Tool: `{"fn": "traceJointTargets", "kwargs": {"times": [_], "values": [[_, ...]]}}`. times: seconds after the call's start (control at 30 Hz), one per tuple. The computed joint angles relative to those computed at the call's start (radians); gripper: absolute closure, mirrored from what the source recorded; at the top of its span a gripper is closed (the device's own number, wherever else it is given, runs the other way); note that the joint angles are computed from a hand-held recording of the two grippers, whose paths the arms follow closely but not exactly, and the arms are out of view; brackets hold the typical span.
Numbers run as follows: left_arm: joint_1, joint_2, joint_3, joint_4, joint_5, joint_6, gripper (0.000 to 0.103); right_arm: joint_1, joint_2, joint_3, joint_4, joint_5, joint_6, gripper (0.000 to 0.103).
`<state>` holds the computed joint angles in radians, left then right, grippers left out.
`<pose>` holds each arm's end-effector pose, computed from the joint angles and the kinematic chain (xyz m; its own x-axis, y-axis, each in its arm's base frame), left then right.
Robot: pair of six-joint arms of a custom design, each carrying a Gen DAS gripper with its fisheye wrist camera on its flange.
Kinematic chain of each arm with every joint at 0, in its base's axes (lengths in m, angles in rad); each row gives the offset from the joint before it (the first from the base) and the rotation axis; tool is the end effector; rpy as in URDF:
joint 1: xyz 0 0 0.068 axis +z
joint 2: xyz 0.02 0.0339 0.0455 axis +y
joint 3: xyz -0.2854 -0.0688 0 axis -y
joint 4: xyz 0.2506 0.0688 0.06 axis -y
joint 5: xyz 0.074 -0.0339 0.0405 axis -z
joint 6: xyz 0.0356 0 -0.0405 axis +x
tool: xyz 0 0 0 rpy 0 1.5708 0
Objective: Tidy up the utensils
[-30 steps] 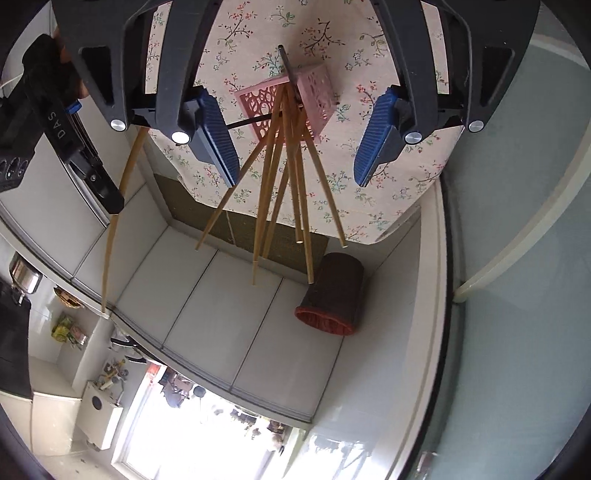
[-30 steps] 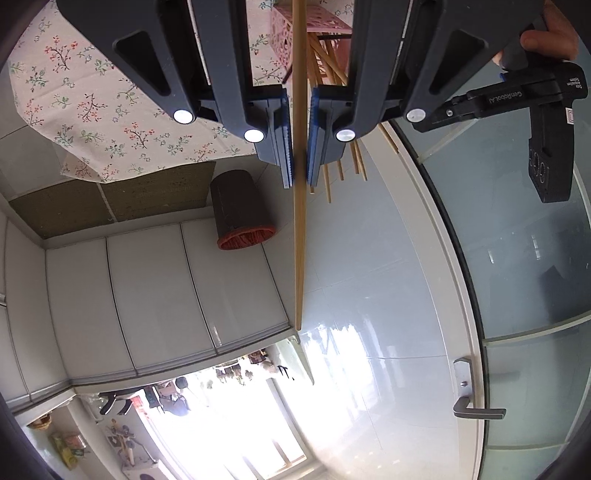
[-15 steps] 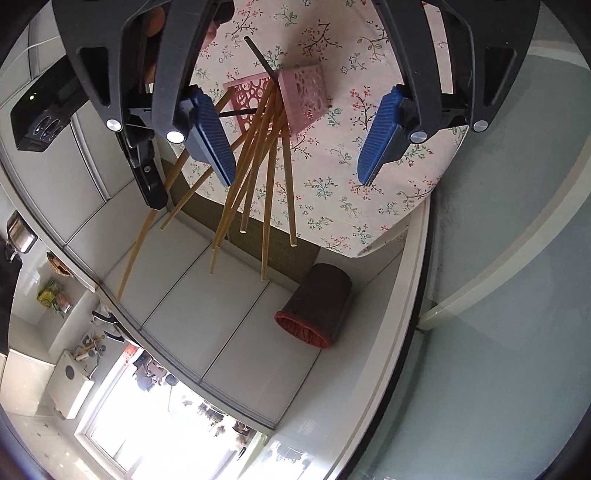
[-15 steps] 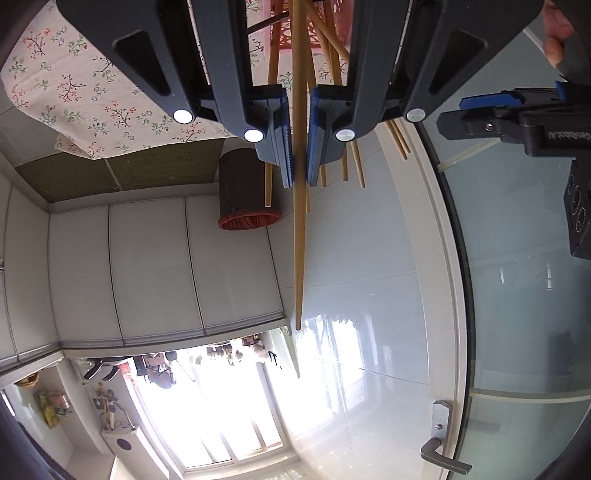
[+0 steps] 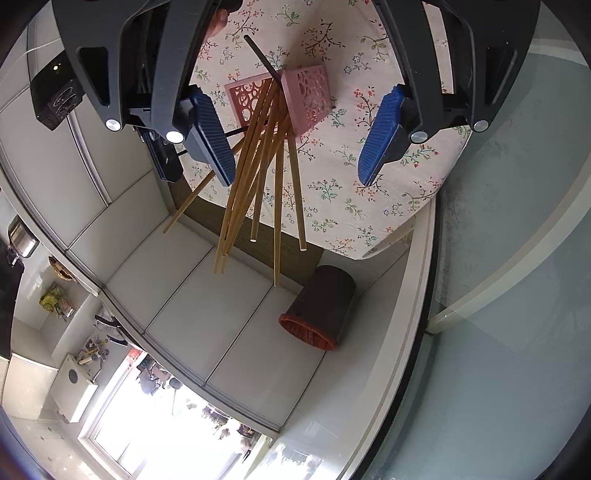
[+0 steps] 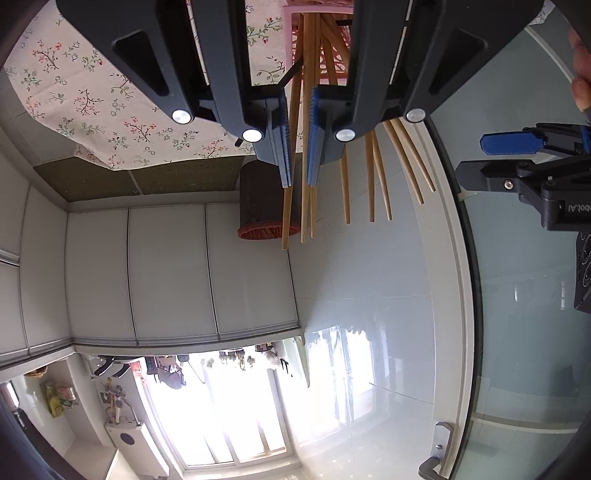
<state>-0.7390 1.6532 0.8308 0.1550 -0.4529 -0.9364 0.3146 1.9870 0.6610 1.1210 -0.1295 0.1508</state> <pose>0.2627 -0.2183 0.1895 -0.5544 -0.4747 -0.6837 -0.1601 0.8669 -0.4721 0.3422 0.1162 0.1237 -0.2555 0.0735 -0.9640 -0.3931 0.9030 0.1731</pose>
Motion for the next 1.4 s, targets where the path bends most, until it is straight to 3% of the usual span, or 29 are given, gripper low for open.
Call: {"fn": "traceJointTargets", "kwargs": {"times": [0.17, 0.27, 0.4, 0.53, 0.6, 0.67, 0.77, 0.83, 0.97, 1.13, 1.3, 1.4], "values": [[-0.012, -0.002, -0.001, 0.011, -0.003, 0.007, 0.037, -0.049, -0.064, 0.039, -0.192, -0.087, 0.025, 0.091], [-0.016, 0.009, 0.015, -0.006, 0.002, 0.014, 0.037, -0.069, -0.142, 0.045, -0.344, -0.133, 0.011, 0.065], [-0.035, 0.029, 0.066, -0.09, -0.004, 0.018, 0.036, -0.104, -0.254, 0.09, -0.661, -0.192, -0.032, 0.056], [-0.104, 0.026, 0.139, -0.234, -0.078, 0.015, 0.018, -0.17, -0.431, 0.008, -0.841, -0.264, -0.096, 0.037], [-0.152, 0.038, 0.208, -0.351, -0.122, 0.002, 0.014, -0.182, -0.542, -0.024, -0.966, -0.24, -0.127, 0.026], [-0.208, 0.047, 0.277, -0.464, -0.166, -0.028, 0.012, -0.209, -0.665, -0.052, -1.082, -0.211, -0.144, 0.023], [-0.312, 0.056, 0.393, -0.638, -0.266, -0.076, 0.007, -0.308, -0.846, -0.072, -1.241, -0.259, -0.12, 0.012], [-0.384, 0.069, 0.47, -0.768, -0.338, -0.112, 0.007, -0.342, -0.951, -0.048, -1.38, -0.227, -0.12, 0.01], [-0.514, 0.127, 0.64, -1.097, -0.47, -0.308, 0.007, -0.403, -1.162, -0.002, -1.578, -0.193, -0.168, 0.007], [-0.605, 0.156, 0.792, -1.303, -0.528, -0.428, 0.007, -0.457, -1.316, 0.067, -1.741, -0.167, -0.201, 0.007], [-0.664, 0.178, 0.855, -1.337, -0.523, -0.48, 0.007, -0.564, -1.38, 0.105, -1.834, -0.268, -0.238, 0.007], [-0.678, 0.2, 0.867, -1.381, -0.534, -0.548, 0.007, -0.522, -1.384, 0.101, -1.838, -0.219, -0.231, 0.007]]}}
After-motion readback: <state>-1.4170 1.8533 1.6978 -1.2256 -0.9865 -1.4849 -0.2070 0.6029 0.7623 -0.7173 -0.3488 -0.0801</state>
